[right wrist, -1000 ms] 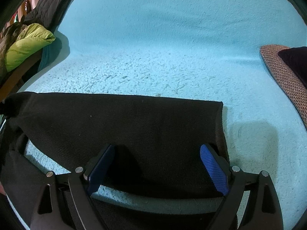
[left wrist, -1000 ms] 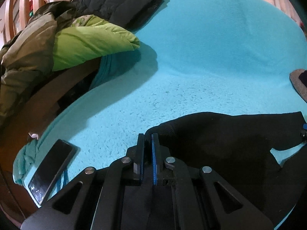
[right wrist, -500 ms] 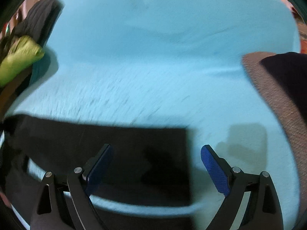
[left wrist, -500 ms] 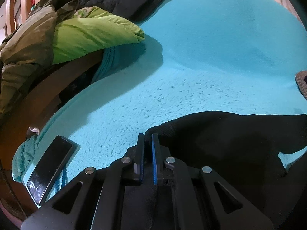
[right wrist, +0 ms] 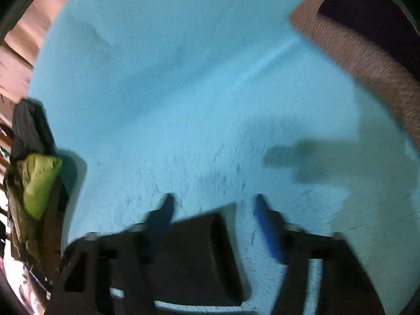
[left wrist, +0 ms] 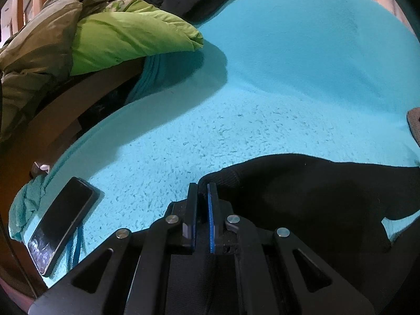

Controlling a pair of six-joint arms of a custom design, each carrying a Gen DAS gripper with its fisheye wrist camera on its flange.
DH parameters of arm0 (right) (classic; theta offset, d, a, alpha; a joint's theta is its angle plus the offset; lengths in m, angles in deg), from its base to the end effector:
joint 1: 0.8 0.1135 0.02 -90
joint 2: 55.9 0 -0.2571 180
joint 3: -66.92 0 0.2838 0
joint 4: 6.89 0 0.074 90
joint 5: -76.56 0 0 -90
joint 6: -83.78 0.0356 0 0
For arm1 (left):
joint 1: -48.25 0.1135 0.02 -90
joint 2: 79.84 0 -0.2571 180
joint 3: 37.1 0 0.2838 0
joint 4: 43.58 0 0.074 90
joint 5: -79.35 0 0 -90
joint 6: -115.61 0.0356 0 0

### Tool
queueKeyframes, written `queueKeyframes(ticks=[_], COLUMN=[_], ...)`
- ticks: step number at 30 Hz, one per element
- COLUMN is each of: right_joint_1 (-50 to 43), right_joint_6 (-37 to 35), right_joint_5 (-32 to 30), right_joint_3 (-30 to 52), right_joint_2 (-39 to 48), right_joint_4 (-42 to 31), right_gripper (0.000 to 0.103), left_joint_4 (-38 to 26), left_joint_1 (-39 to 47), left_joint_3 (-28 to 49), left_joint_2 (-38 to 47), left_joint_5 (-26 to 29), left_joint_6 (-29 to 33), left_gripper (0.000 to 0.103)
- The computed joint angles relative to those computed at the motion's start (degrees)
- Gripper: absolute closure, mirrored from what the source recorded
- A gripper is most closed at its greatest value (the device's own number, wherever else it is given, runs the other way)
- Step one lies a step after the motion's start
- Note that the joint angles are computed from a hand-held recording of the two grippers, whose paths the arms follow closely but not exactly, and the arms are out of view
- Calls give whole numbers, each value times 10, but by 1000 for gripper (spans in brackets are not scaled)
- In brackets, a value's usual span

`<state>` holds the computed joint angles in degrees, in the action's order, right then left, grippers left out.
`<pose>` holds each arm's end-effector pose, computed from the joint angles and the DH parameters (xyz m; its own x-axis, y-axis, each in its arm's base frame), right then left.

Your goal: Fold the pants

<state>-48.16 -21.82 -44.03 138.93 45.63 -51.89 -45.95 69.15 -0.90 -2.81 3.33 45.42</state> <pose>0.2479 -0.2425 0.1247 -0.7743 0.4991 -0.3890 0.3457 0.8485 0.4006 0.2424 0.0833 0.1042 -0.6632 0.0988 -0.7419 0.0458 0.9948 0.0915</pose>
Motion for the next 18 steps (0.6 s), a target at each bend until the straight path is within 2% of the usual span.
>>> queueKeyframes(ticks=[1,3,7,13,15,18], right_joint_1=[19,35,38,23,27,32], right_joint_6=[-13,-21,-10,-40,-59,-83], right_joint_5=[26,41,28,-1,-5,-6], right_joint_3=[-1,-18,-35,-37,-44,-75], right_joint_2=[11,13,15,27,20,-15], right_joint_4=[-1,14,35,37,44,72], right_gripper=[67,77,77,77,97,97], left_joint_4=[2,-1,-14,-33,-32,-35], left_joint_1=[1,3,5,2,-1,-1], left_joint_3=[1,6,18,29,27,29], left_joint_2=[2,6,17,25,23,26], left_joint_5=[3,6,16,16,12,9], left_joint_6=[-3,-9,-20,-25,-25,-22], left_gripper=[99,99,99,98,98,98])
